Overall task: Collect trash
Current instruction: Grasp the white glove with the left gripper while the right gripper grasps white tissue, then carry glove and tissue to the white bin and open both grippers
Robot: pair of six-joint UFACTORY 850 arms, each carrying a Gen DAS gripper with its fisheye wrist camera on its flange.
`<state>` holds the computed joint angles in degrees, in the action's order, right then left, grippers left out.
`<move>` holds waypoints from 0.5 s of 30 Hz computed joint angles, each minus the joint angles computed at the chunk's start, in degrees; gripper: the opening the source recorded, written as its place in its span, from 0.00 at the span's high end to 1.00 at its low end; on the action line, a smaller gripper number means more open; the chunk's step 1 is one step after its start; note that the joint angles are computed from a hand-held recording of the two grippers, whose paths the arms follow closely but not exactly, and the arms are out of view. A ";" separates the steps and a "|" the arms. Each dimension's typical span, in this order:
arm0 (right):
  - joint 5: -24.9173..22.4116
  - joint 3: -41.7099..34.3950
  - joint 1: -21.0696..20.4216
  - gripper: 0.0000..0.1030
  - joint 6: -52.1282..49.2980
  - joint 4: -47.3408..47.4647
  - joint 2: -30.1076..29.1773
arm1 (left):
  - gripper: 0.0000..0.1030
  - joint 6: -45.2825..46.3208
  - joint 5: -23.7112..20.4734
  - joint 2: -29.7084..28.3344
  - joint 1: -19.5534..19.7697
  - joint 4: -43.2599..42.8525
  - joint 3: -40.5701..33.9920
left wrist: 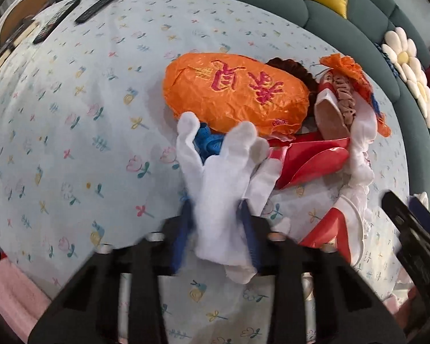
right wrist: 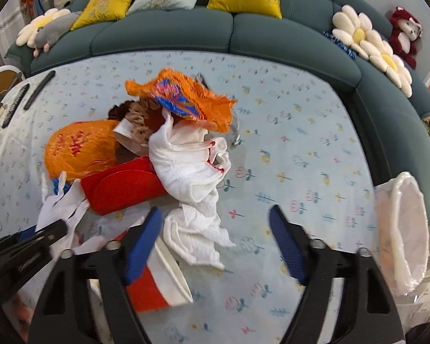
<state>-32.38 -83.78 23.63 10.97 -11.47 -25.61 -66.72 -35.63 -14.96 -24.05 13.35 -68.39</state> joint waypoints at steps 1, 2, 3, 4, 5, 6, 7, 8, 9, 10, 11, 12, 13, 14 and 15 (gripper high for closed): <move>-0.47 -0.70 0.05 0.38 -0.25 0.62 -0.84 | 0.83 0.68 0.51 0.14 0.23 -0.72 0.19; -1.28 -1.58 0.02 0.40 -0.68 1.36 -1.83 | 0.84 0.92 0.96 0.34 0.50 -1.32 0.36; -2.09 -2.29 0.04 0.43 -0.73 1.75 -2.71 | 0.87 1.07 1.69 0.76 0.69 -1.76 0.79; -2.23 -2.39 0.04 0.44 -0.58 1.89 -3.01 | 0.87 0.97 2.04 1.00 0.73 -1.74 0.99; -2.26 -2.21 -0.01 0.45 -0.56 2.34 -3.12 | 0.87 0.15 2.09 1.32 0.62 -0.81 1.19; -2.28 -2.09 -0.06 0.45 -0.70 2.76 -3.31 | 0.87 -0.42 1.95 1.57 0.50 0.01 1.30; -2.73 -2.12 -0.22 0.45 -1.85 4.30 -3.59 | 0.88 -0.61 1.79 1.76 0.44 0.34 1.38; -3.27 -2.18 -0.47 0.52 -3.63 6.48 -3.91 | 0.88 -0.57 1.69 1.90 0.44 0.30 1.45; -3.55 -2.23 -0.76 0.59 -5.17 8.25 -4.15 | 0.88 -0.71 1.56 1.99 0.38 0.34 1.40; -3.85 -2.23 -1.10 0.63 -7.09 10.60 -4.38 | 0.88 -0.95 1.41 2.15 0.27 0.49 1.33; -4.08 -2.00 -1.62 0.72 -9.95 14.17 -4.41 | 0.88 -0.97 1.24 2.21 0.20 0.51 1.12; -4.21 -1.73 -2.00 0.80 -11.40 16.14 -4.34 | 0.88 -1.02 1.12 2.30 0.16 0.73 0.99; -4.40 -1.74 -2.24 0.84 -12.16 17.13 -4.28 | 0.88 -1.57 0.86 2.37 -0.12 1.46 0.80; -4.60 -1.57 -2.48 0.93 -13.35 18.51 -4.00 | 0.88 -2.54 0.06 2.41 -0.56 2.83 0.33; -4.69 -1.24 -2.60 0.93 -13.20 18.51 -3.43 | 0.88 -3.19 -0.72 2.52 -0.90 3.86 -0.05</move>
